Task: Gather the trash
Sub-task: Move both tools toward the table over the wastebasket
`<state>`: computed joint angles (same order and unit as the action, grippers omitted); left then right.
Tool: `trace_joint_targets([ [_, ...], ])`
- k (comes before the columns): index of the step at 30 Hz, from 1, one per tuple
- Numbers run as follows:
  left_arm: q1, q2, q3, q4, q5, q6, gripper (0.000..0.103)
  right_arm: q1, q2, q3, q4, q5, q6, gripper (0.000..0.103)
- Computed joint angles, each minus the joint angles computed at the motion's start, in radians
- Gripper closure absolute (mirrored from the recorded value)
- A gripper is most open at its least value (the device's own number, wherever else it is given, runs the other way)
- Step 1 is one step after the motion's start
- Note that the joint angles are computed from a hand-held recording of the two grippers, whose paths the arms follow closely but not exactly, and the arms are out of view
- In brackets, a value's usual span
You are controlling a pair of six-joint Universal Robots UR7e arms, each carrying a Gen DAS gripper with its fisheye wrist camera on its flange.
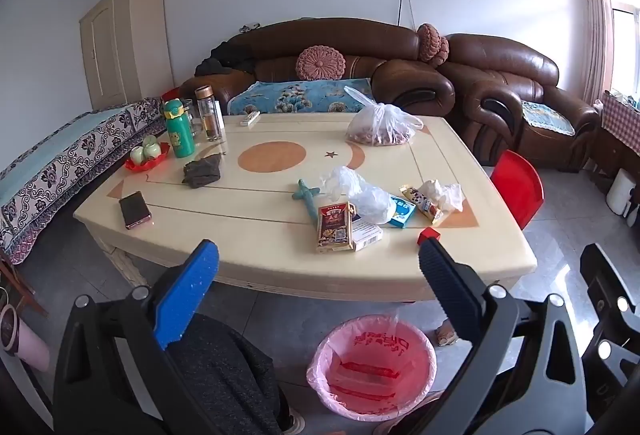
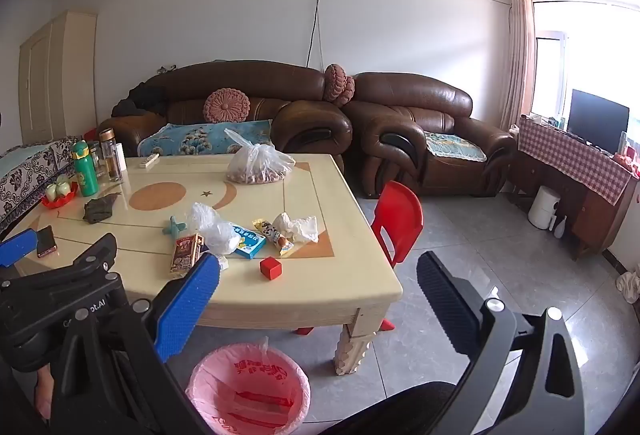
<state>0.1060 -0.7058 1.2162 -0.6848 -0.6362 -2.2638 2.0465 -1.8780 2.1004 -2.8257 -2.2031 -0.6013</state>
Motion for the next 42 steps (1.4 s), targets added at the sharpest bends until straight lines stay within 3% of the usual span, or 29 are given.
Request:
trace_joint_targets([
  [18,-0.006,0.025,-0.029,0.088,0.006,-0.051,0.005,-0.007,-0.007,0.001,0.005,0.011,0.001,0.006],
  [42,0.009,0.019,-0.020,0.073,-0.005,-0.036,0.005,-0.036,0.013,0.006,0.020,0.059,0.015,0.006],
])
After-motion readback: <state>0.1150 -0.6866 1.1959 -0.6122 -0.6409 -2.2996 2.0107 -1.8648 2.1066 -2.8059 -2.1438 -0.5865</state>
